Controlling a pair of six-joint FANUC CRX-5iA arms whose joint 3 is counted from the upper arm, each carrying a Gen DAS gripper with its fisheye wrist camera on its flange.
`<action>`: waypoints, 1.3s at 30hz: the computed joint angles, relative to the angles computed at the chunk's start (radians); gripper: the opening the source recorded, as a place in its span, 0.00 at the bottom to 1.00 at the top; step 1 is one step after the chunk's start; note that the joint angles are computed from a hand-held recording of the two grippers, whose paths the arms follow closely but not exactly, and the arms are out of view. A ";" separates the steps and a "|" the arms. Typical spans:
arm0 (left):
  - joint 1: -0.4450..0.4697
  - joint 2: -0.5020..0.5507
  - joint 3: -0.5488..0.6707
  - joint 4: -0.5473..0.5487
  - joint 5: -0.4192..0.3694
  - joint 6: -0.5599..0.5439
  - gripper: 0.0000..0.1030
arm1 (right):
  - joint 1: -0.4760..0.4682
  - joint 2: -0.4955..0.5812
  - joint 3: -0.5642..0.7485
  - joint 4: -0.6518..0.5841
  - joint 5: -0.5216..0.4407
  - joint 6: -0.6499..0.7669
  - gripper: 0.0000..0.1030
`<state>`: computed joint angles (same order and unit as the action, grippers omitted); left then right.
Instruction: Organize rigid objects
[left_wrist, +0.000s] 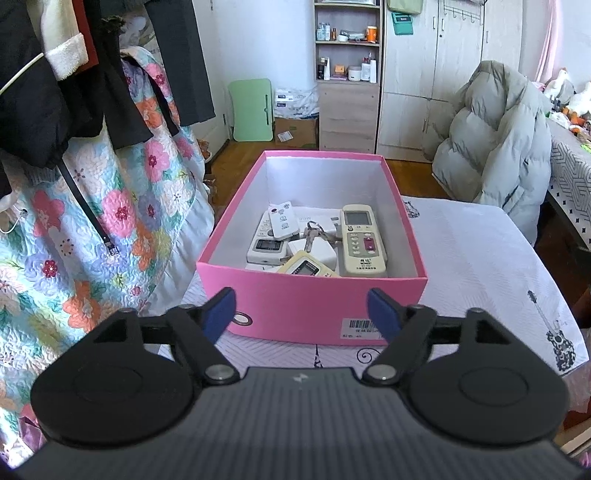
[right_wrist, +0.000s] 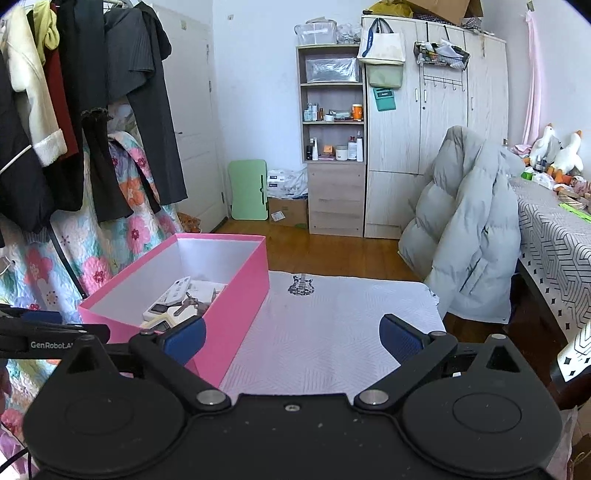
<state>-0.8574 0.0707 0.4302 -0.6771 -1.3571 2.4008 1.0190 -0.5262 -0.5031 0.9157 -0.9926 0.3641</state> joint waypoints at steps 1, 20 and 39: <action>-0.002 0.001 0.001 -0.005 -0.003 0.002 0.80 | 0.000 -0.001 -0.001 0.000 0.000 0.000 0.99; -0.011 0.042 0.062 -0.007 -0.104 -0.004 0.97 | 0.038 -0.012 -0.009 0.017 -0.037 -0.051 1.00; -0.034 0.050 0.083 -0.021 -0.144 -0.017 1.00 | 0.072 0.010 0.023 -0.004 -0.112 -0.044 1.00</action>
<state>-0.8909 0.1209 0.5132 -0.6977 -1.5011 2.3835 1.0907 -0.5160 -0.4799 0.9119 -1.1045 0.3200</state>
